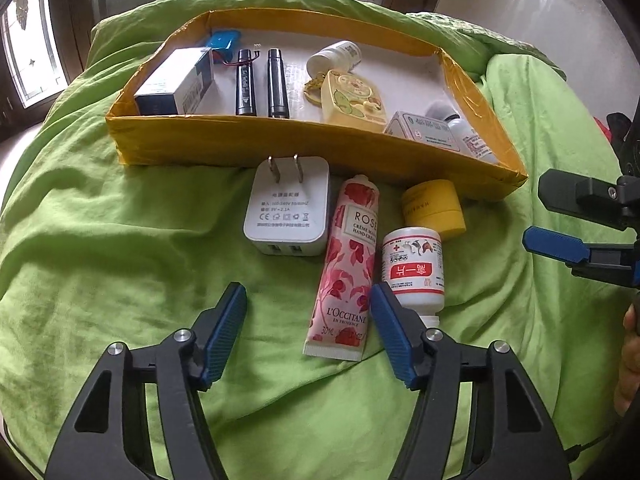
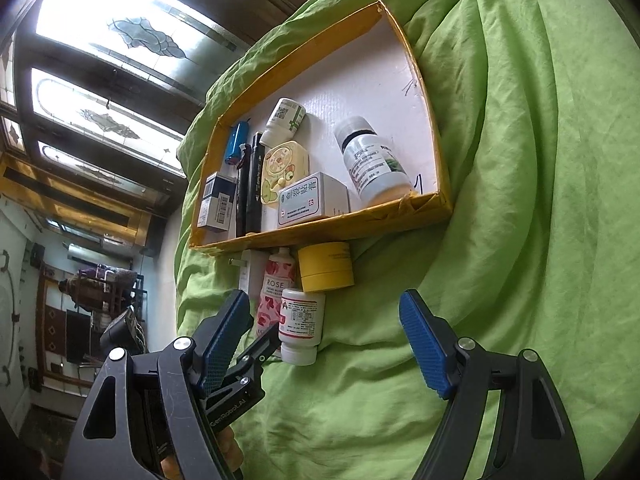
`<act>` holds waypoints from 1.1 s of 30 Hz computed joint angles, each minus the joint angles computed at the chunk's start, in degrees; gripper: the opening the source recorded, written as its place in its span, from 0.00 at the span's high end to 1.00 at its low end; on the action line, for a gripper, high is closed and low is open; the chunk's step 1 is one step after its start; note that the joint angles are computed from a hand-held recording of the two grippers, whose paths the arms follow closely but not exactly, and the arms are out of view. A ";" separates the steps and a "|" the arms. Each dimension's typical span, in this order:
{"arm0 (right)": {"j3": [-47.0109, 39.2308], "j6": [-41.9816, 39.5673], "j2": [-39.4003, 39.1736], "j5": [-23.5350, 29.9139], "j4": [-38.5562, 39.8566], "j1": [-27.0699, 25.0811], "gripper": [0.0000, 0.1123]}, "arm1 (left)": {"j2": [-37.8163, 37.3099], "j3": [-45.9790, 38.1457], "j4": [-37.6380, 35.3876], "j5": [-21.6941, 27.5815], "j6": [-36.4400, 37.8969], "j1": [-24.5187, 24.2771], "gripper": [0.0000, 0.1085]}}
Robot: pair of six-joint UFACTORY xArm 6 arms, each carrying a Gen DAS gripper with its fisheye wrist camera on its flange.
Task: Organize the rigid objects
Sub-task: 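Move the left gripper to the pink hand cream tube and grasp it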
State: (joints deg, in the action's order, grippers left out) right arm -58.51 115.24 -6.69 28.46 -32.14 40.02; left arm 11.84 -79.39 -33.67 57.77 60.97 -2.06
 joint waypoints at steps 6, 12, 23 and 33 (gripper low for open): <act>-0.31 -0.52 0.42 -0.14 0.52 0.03 0.35 | -0.52 0.79 -0.15 -1.31 -0.49 -0.63 0.41; -1.05 -1.13 0.96 0.43 0.82 0.17 0.35 | -1.05 1.52 -0.26 -2.04 0.24 -0.94 0.41; -1.29 -1.57 1.38 0.45 1.20 0.17 0.35 | -0.53 1.24 -1.07 -2.80 -0.92 -1.73 0.49; -0.94 -1.43 1.34 0.85 1.25 0.24 0.35 | -1.00 1.62 1.37 -4.09 -1.08 -2.67 0.86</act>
State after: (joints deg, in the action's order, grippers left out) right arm -59.46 113.80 -5.35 29.31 -30.88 40.25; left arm 10.84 -77.77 -32.30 53.68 59.89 -4.73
